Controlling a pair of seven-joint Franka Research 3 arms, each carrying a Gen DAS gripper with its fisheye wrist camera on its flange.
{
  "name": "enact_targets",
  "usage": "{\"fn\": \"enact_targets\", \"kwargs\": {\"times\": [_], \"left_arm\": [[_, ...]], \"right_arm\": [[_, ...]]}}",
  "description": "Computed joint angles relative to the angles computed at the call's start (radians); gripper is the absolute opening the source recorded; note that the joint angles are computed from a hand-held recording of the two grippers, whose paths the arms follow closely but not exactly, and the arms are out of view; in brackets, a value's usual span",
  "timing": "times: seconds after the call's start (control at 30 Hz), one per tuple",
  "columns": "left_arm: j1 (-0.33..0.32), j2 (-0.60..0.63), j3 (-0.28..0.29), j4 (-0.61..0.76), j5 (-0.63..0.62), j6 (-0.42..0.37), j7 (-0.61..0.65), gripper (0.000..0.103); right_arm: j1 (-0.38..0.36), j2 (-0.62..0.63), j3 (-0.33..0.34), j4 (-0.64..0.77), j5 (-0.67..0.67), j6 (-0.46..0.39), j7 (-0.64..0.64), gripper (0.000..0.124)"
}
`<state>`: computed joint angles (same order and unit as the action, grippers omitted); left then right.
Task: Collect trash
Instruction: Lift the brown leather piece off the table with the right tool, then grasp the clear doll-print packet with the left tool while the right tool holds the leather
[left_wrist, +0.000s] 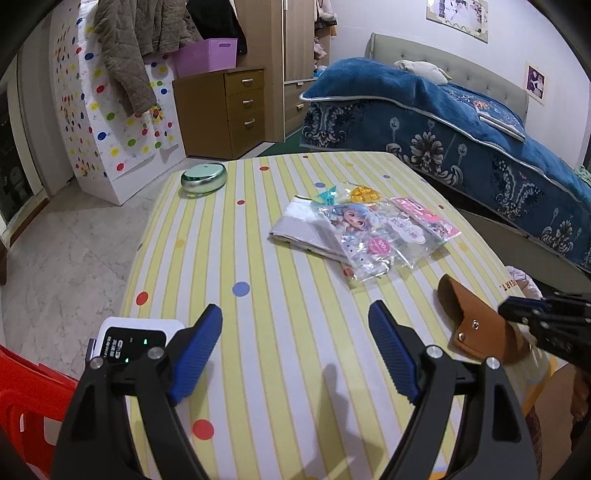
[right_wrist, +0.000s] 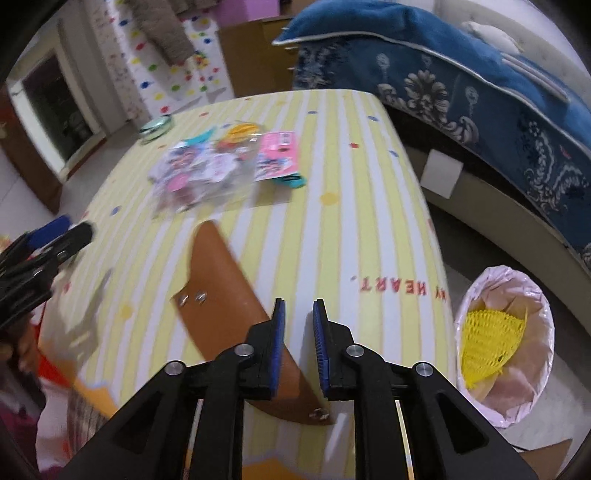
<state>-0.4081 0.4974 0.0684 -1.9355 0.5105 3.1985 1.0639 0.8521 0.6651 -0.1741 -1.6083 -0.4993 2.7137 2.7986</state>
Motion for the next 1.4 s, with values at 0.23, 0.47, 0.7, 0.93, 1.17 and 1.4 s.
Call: {"fn": "enact_targets", "kwargs": {"times": [0.23, 0.47, 0.7, 0.93, 1.17, 1.4], "left_arm": [[-0.022, -0.015, 0.037, -0.022, -0.002, 0.01, -0.021, 0.079], [-0.027, -0.018, 0.045, -0.024, 0.003, 0.001, -0.03, 0.079], [0.015, -0.004, -0.004, -0.003, 0.004, -0.017, -0.017, 0.08], [0.025, 0.029, -0.032, 0.051, 0.008, -0.039, -0.002, 0.08], [0.017, 0.031, -0.024, 0.062, 0.015, -0.038, -0.009, 0.08], [0.013, 0.018, -0.006, 0.045, 0.024, -0.035, -0.026, 0.08]], "right_arm": [[-0.008, -0.006, 0.011, -0.01, -0.023, 0.13, -0.107, 0.067], [0.003, 0.112, 0.038, 0.163, 0.068, -0.023, -0.316, 0.067], [0.058, 0.097, -0.038, 0.123, 0.02, 0.023, -0.233, 0.052], [0.093, 0.071, -0.141, 0.111, -0.067, -0.041, -0.022, 0.053], [-0.062, 0.15, -0.001, 0.269, 0.001, -0.168, -0.147, 0.053], [-0.071, 0.142, 0.052, 0.25, 0.038, -0.056, -0.309, 0.053]]}}
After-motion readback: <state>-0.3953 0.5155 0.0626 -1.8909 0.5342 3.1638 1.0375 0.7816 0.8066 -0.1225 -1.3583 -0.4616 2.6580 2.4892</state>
